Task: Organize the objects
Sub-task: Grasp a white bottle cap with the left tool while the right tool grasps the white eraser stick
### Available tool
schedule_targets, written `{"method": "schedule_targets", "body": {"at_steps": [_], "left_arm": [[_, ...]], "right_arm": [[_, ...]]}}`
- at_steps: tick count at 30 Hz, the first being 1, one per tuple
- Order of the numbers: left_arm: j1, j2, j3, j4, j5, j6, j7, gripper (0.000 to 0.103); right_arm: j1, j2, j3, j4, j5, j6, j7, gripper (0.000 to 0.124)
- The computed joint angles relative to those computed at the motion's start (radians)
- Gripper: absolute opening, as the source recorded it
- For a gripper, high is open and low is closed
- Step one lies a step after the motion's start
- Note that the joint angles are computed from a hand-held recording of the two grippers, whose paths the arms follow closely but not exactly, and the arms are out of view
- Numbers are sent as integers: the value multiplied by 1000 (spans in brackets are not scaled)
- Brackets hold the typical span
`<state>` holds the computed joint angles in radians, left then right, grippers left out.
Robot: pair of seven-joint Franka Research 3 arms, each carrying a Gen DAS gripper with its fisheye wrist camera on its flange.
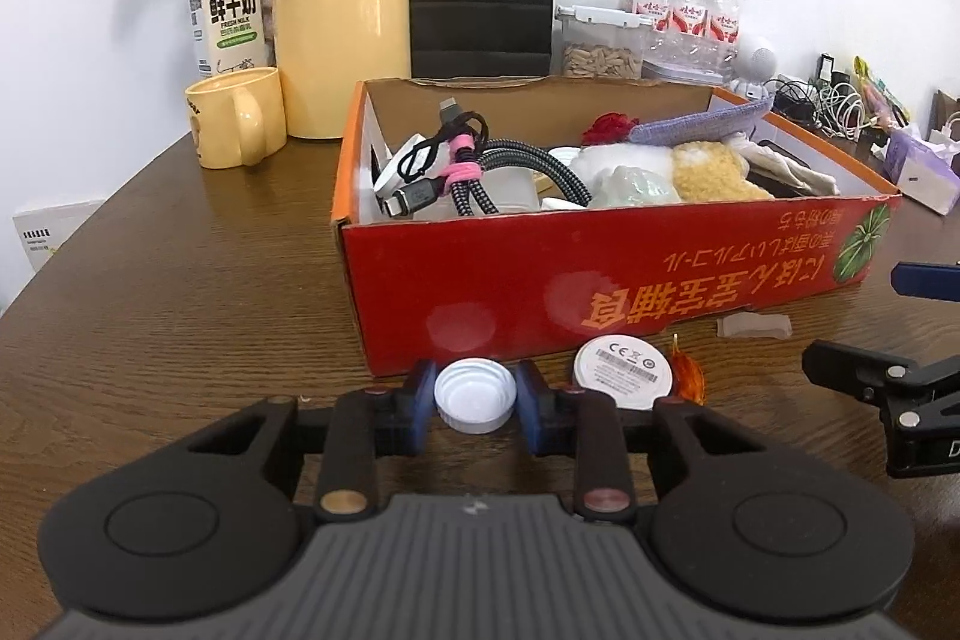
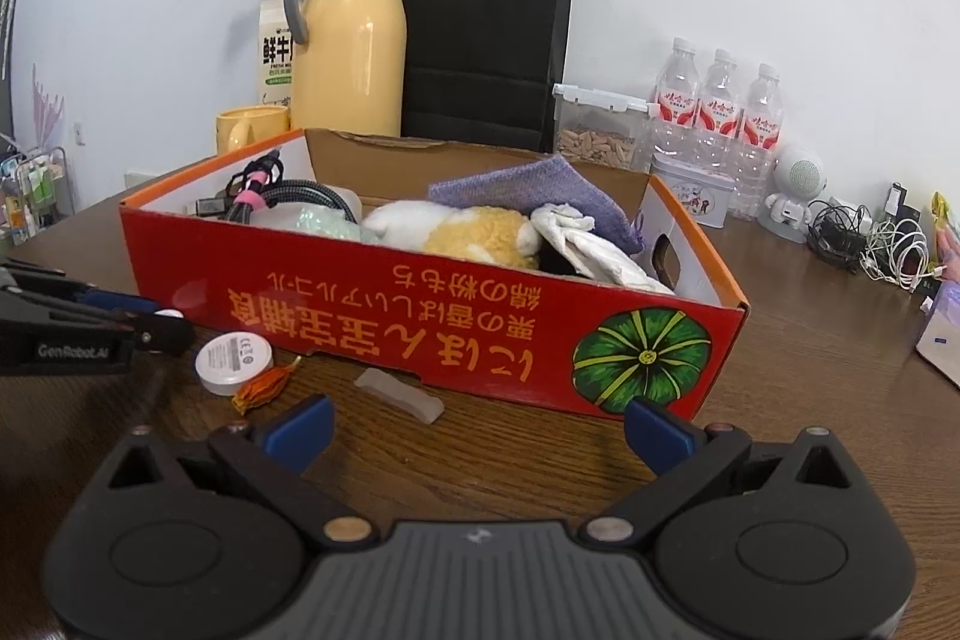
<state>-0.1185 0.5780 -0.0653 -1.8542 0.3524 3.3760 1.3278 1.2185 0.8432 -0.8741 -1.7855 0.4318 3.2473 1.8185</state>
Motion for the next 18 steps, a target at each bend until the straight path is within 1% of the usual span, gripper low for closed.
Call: {"method": "schedule_targets", "body": {"at_steps": [3,5,7,9,10,13,16,18], "left_arm": [[-5,-4,11,-13,-18,33,-12,29],[-8,-7,18,-23,-34,58,-21,29],[2,-10,12,-31,-39,76,-28,29],[21,-12,-5,-38,-35,95,-37,29],[37,-13,-18,-43,-27,108,-44,29],[72,-15,-47,-55,-3,141,-66,29],[97,-16,-65,-62,23,158,-90,29],[115,-16,-79,-65,44,170,-109,29]], "right_arm": [[-2,0,1,3,-1,-9,5,103],[-16,-7,15,8,-11,-13,5,103],[-31,-12,30,17,-20,-16,7,103],[-30,1,20,38,-29,-51,29,102],[-35,3,23,47,-40,-59,42,98],[-79,-7,66,78,-74,-74,71,86],[-129,-13,111,114,-106,-99,99,68],[-157,-21,140,124,-126,-92,115,64]]}}
